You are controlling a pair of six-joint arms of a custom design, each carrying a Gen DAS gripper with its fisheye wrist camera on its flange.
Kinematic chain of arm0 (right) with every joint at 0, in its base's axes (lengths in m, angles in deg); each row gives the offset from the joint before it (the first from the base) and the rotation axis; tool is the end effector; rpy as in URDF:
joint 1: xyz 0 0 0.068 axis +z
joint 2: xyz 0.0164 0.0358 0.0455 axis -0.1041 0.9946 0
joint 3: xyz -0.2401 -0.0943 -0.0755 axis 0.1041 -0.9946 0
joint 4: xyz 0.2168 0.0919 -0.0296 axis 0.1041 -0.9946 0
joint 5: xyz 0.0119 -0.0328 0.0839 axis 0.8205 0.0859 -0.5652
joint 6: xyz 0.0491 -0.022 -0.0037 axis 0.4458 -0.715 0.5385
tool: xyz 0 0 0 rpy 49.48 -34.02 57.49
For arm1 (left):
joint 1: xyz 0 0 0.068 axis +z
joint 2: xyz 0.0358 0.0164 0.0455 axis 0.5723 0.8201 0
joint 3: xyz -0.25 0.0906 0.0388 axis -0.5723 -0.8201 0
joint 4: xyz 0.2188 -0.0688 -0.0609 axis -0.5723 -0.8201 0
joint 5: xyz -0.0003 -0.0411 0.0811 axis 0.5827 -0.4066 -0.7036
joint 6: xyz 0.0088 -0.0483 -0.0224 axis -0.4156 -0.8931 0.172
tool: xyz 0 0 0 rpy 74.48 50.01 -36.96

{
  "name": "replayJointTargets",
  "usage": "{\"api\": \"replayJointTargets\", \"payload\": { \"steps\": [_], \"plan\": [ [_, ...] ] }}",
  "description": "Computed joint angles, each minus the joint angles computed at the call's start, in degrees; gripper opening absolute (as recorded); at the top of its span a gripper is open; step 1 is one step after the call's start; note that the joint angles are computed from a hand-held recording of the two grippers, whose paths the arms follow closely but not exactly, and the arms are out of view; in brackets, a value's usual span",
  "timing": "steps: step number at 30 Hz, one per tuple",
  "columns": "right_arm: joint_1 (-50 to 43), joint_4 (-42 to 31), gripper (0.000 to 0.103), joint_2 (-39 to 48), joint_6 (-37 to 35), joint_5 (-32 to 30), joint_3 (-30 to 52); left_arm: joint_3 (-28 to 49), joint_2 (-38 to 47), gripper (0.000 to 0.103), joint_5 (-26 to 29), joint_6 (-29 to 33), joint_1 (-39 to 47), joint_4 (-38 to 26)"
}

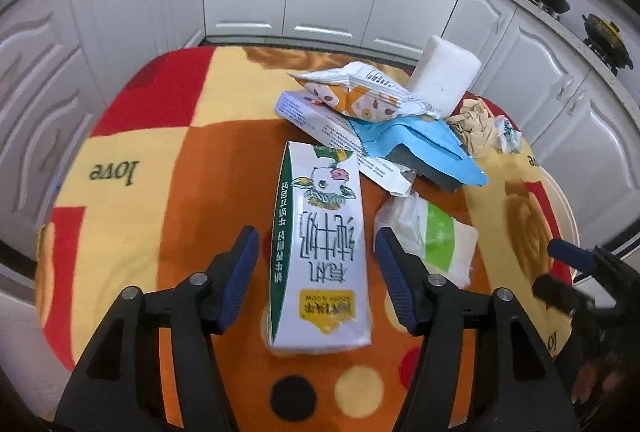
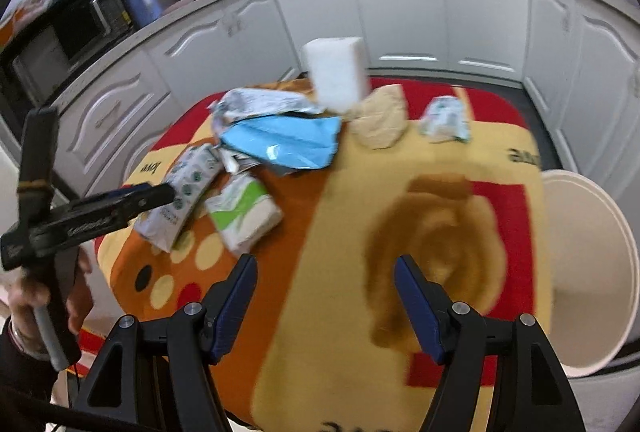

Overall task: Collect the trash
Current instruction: 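Grasp the 'ADOPT A COW' milk carton with the left tool while the right tool grasps the green-white packet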

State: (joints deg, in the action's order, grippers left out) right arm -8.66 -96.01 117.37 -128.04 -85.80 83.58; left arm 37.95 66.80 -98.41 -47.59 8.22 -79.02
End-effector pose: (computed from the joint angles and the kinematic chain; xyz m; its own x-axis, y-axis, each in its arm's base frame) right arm 0.2666 0.0088 0.1204 -0.6010 -0.5336 -0.5951 -0.7604 0.6110 0.2201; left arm 0.1544 -0.0623 0.1110 -0.6832 -0.4835 -0.5472 -0.4787 0.8625 -0.1645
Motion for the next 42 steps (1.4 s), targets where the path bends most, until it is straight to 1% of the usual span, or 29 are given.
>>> {"api": "replayJointTargets", "payload": {
  "steps": [2, 4, 6, 8, 9, 10, 12, 14, 16, 17, 18, 19, 20, 21, 24, 26, 28, 32, 36, 37, 42],
  "plan": [
    [2.08, 1.91, 0.07, -0.42, 0.61, 0.48, -1.25, 0.14, 2.34, 0.059, 1.57, 1.63, 1.89, 2.06],
    [4.25, 3.53, 0.071, -0.61, 1.21, 1.04, -1.97, 0.57, 5.12, 0.059, 3.91, 4.63, 4.22, 4.16],
    [6.83, 4.87, 0.071, -0.29, 2.03, 1.52, -2.24, 0.4, 5.98, 0.058, 3.88, 5.35, 4.96, 4.75],
    [9.32, 5.88, 0.071, 0.18, 2.53, 2.25, -2.37, -1.67, 3.29, 0.049, 5.08, 6.26, 6.28, 5.54],
    [11.1, 6.7, 0.071, 0.9, 2.91, 2.96, -2.23, -2.29, 1.43, 0.05, 5.93, 7.23, 7.01, 4.71],
    [12.78, 7.39, 0.071, 1.72, 3.18, 3.67, -1.97, -2.55, 0.03, 0.05, 5.52, 7.35, 6.92, 3.51],
    [16.14, 9.64, 0.071, 3.05, 4.06, 5.57, -1.87, -2.97, -3.9, 0.05, 2.83, 6.54, 5.28, -0.5],
    [19.67, 12.51, 0.071, 5.21, 5.6, 7.95, -1.25, -3.11, -7.37, 0.05, 1.57, 5.86, 4.24, -3.81],
    [21.76, 12.75, 0.071, 8.33, 6.44, 9.37, 0.72, -3.33, -10.88, 0.05, 1.02, 4.72, 3.27, -6.5],
    [22.48, 12.67, 0.066, 9.9, 6.79, 9.92, 1.56, -3.36, -12.34, 0.05, 0.84, 4.21, 2.86, -7.63],
    [22.73, 13.95, 0.056, 10.66, 7.13, 10.37, 1.31, -3.21, -13.26, 0.05, 0.49, 3.57, 2.24, -8.67],
    [22.31, 16.23, 0.052, 9.92, 6.91, 9.89, -0.26, -2.86, -14.07, 0.05, -0.4, 2.4, 0.86, -10.01],
    [21.35, 15.22, 0.044, 9.3, 5.86, 8.62, -0.62, -2.5, -14.12, 0.05, -1.1, 1.59, -0.24, -10.54],
    [20.07, 13.39, 0.042, 8.45, 4.93, 7.43, -0.76, -2.01, -14.37, 0.05, -2.09, 0.35, -2.01, -11.38],
    [15.08, 11.24, 0.041, 3.9, 1.34, 4.49, -3.49, -0.49, -14.1, 0.05, -3.62, -2.14, -5.84, -12.38],
    [9.91, 7.27, 0.041, 1.14, -2.16, 1.81, -3.73, 1.3, -12.08, 0.05, -5.15, -4.41, -9.08, -12.66],
    [5.86, 4.19, 0.041, -0.6, -4.5, -0.15, -3.6, 3.47, -9.13, 0.05, -6.41, -6.15, -12.26, -12.43],
    [-3.88, -1.04, 0.041, -2.4, -9.34, -3.58, -1.74, 8.34, -2.95, 0.05, -8.51, -7.47, -17.26, -11.78],
    [-11.79, -4.17, 0.041, -0.66, -11.29, -5.02, 2.23, 13.78, 3.99, 0.05, -8.3, -6.24, -19.16, -9.74],
    [-13.9, -5.97, 0.041, 0.22, -12.38, -5.22, 4.2, 15.01, 5.33, 0.05, -8.28, -5.95, -19.5, -9.47],
    [-20.57, -8.49, 0.041, 5.07, -12.38, -5.34, 10.57, 22.36, 13.14, 0.05, -7.32, -2.21, -20.13, -6.65]
  ]
}}
